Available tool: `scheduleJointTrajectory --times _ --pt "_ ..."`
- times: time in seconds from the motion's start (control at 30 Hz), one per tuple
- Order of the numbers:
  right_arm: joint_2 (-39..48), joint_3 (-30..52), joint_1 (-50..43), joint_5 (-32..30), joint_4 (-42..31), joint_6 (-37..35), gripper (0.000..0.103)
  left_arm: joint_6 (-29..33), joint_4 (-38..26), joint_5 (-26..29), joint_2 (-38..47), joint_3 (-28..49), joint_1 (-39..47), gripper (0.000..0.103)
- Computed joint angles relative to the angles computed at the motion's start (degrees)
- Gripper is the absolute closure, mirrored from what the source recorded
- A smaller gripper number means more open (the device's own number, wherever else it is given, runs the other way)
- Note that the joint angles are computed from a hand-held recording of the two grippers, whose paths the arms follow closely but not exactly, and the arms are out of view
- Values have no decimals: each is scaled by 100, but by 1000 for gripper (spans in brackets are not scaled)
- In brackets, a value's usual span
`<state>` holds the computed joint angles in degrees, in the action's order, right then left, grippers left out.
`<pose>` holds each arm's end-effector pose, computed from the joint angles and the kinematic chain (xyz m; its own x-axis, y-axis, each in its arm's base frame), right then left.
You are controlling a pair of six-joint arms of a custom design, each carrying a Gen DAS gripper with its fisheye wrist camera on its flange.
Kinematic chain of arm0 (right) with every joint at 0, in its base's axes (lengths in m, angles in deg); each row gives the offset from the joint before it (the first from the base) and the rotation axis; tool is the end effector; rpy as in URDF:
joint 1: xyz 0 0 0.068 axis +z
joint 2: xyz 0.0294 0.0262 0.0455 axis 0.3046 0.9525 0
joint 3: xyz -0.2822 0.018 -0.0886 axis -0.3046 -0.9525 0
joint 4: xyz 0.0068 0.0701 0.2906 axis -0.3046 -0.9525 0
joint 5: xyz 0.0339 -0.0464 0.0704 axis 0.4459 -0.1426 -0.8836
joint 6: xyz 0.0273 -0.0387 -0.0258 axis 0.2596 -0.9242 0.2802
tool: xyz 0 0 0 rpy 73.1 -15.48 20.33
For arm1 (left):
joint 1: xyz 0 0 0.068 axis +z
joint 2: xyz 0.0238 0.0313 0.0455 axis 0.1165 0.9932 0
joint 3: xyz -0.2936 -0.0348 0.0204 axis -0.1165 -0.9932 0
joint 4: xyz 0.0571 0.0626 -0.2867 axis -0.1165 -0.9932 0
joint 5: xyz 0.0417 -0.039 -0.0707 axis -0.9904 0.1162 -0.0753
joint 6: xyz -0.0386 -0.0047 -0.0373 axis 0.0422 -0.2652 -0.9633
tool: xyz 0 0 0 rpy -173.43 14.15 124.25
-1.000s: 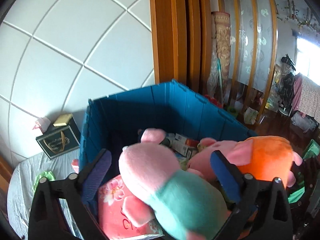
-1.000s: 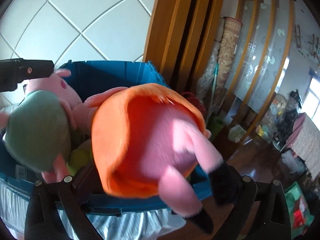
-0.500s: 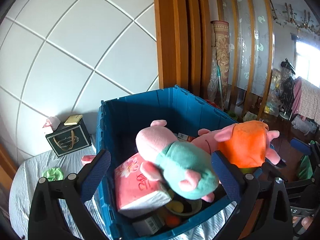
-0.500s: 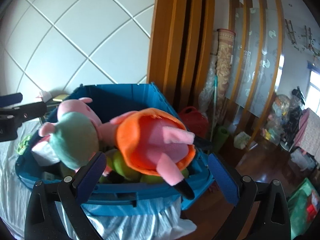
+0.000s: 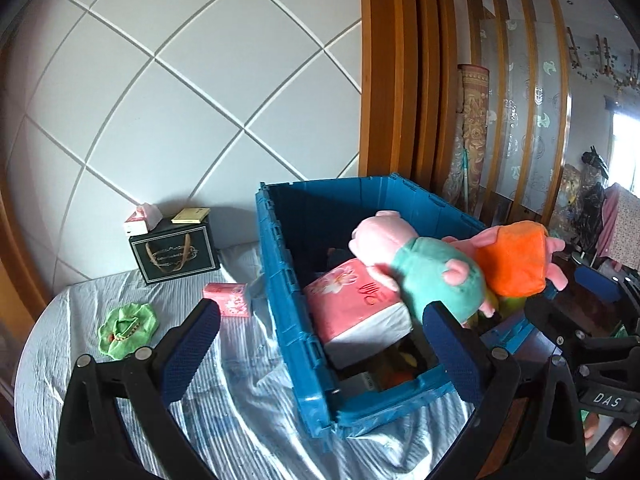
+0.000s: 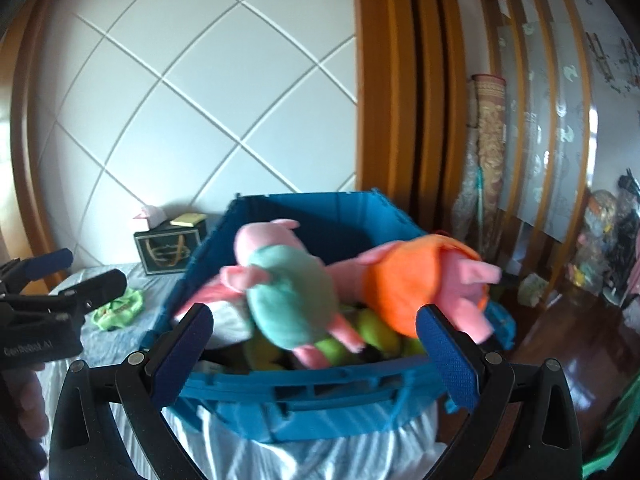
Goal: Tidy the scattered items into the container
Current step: 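Withdraw both tools from the crate back toward the bed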
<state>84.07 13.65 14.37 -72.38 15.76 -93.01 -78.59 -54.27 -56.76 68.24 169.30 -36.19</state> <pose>0.2687 -0.0040 0.4401 -0.4020 -0.1385 -0.9051 -0.3102 0.9506 -0.0077 0.2231 -0.1748 0.4286 -0.4636 -0.0672 -0.8835 -0.1138 0.9934 -0.0159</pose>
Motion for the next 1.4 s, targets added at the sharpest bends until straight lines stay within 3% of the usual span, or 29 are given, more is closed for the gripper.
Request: scheduleJointTrajectory --times 0.13,0.27,0.33,0.47,0.57,0.73,0.87,1.03,1.2,1.4 --pt "-139 -50 1070 800 119 413 0 277 97 365 -874 -685 605 0" --pt "-37 -36 2505 2028 301 942 0 1010 220 1265 -1755 -1295 1869 0" --pt "149 22 3238 2597 395 1287 0 1548 277 1982 -2127 -1549 2764 0" --pt "735 284 4513 3646 557 1787 0 2710 306 3935 -2504 -1877 5060 0" --pt "1248 578 5128 3987 545 2102 0 3477 305 5170 -2348 -1979 6621 0" --pt "2248 1324 5609 4310 330 2368 0 4374 545 6438 -1643 -2021 8456 0" --pt "3027 1914 5572 4207 215 2401 0 4590 914 6664 -771 -1885 9304 0" --pt "4161 2753 5336 3851 1 2445 0 4612 1501 6364 337 -1661 9767 0" --pt "5508 3992 4985 3450 -426 2317 0 4506 1846 5839 1445 -1329 9599 0" --pt "7278 6167 4560 3014 -1419 2163 0 3966 2109 5079 2887 -817 9169 0"
